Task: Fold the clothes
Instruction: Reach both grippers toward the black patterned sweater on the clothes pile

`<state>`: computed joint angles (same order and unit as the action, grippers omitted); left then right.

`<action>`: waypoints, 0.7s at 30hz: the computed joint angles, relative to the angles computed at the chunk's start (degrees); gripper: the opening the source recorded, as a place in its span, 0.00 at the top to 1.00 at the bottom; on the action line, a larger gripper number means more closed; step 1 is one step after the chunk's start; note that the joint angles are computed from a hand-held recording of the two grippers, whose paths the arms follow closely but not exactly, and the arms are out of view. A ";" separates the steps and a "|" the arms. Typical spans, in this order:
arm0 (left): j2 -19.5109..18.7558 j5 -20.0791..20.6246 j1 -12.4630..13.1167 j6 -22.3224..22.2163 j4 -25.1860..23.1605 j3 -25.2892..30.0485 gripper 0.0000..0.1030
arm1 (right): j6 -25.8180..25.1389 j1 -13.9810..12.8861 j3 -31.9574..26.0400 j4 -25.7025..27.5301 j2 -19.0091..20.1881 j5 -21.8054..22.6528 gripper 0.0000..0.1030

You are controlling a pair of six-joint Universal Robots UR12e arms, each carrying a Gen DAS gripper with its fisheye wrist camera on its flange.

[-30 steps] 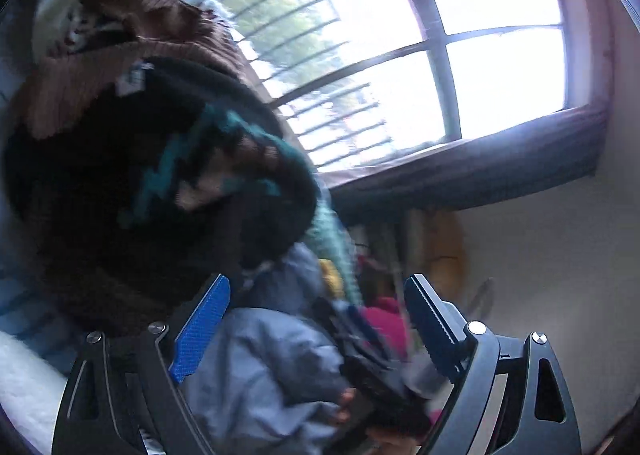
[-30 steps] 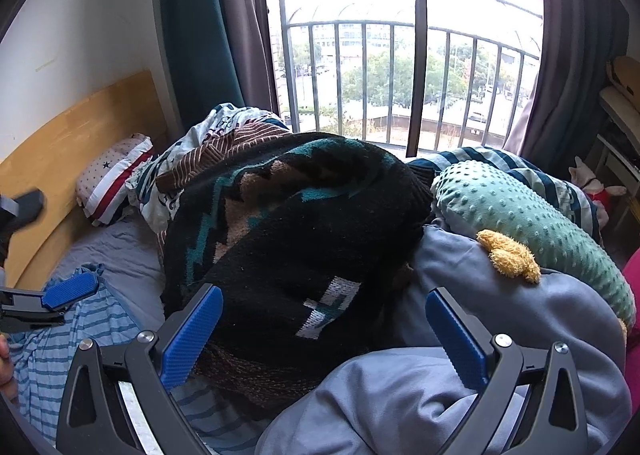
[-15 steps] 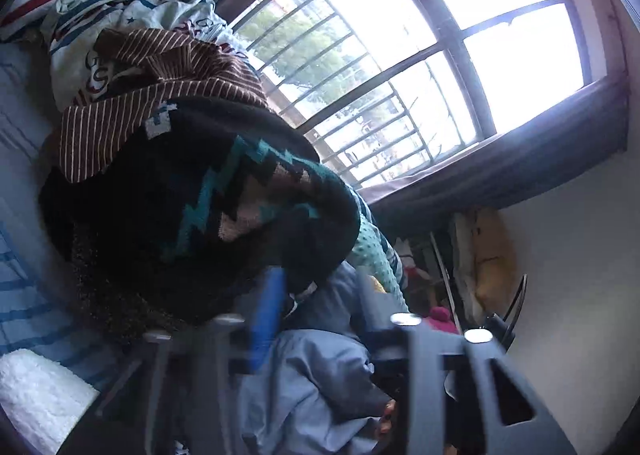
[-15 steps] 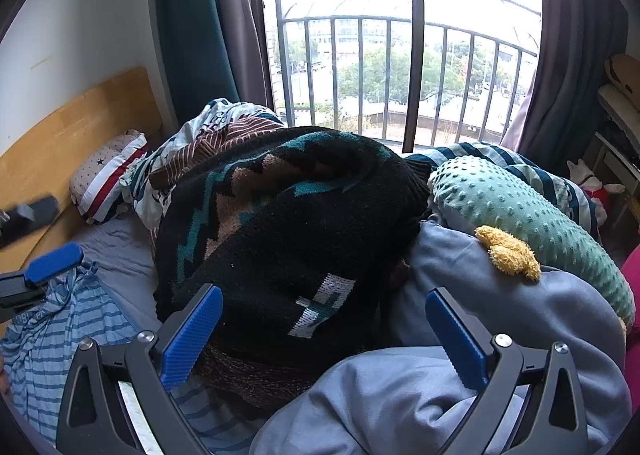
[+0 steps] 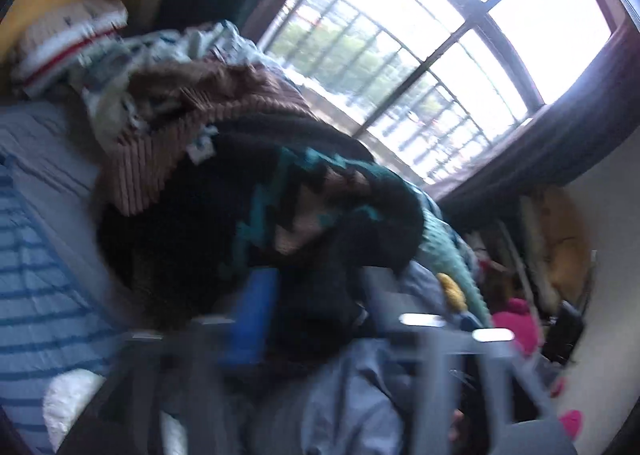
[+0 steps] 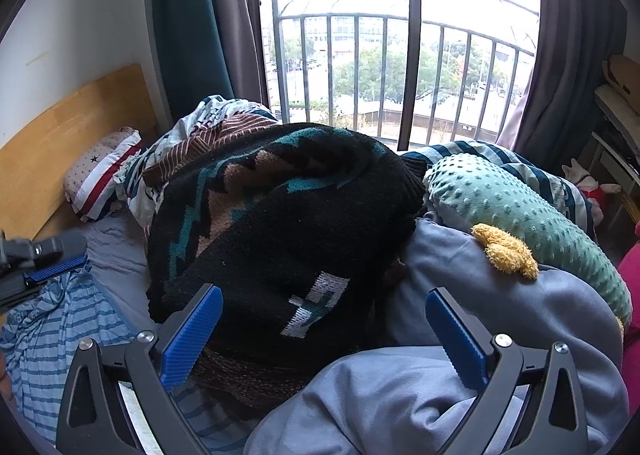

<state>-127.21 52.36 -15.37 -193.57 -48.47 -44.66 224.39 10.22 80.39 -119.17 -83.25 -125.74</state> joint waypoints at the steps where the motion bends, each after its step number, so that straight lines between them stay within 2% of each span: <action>1: 0.17 0.44 -0.07 0.12 1.74 -0.53 0.19 | 0.01 -0.04 0.02 0.25 0.01 0.02 0.00; 2: 0.33 0.87 -0.13 0.26 3.47 -1.05 0.19 | 0.02 -0.09 0.04 0.51 0.02 0.03 0.00; 3: 0.19 1.14 -0.20 1.16 3.09 -0.66 0.19 | 0.08 -0.15 0.02 0.90 0.03 -0.03 0.00; 5: -0.30 3.85 -0.64 3.63 0.10 1.16 0.19 | 0.44 -0.23 -0.03 1.76 0.05 -0.37 0.00; 6: -0.37 6.70 -1.03 5.17 -1.30 1.83 0.19 | 0.70 -0.27 -0.03 2.13 0.04 -0.45 0.00; 8: -0.41 8.70 -1.50 8.46 -3.71 2.57 0.19 | 1.23 -0.36 -0.05 2.87 0.02 -0.60 0.00; 13: -1.63 9.79 -2.22 17.24 -10.28 5.61 0.19 | 1.47 -0.33 -0.41 4.21 0.29 -0.63 0.00; 18: -2.23 11.45 -3.26 18.68 -12.84 6.86 0.19 | 1.31 -0.24 -0.79 5.24 0.65 -0.56 0.00; 21: -2.09 13.78 -3.87 18.92 -12.78 6.59 0.19 | 1.17 -0.22 -1.05 6.17 0.85 -0.76 0.00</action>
<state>-129.31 66.14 -19.24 -174.64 -61.26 -38.07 225.56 10.01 79.34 -113.00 -82.39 -126.50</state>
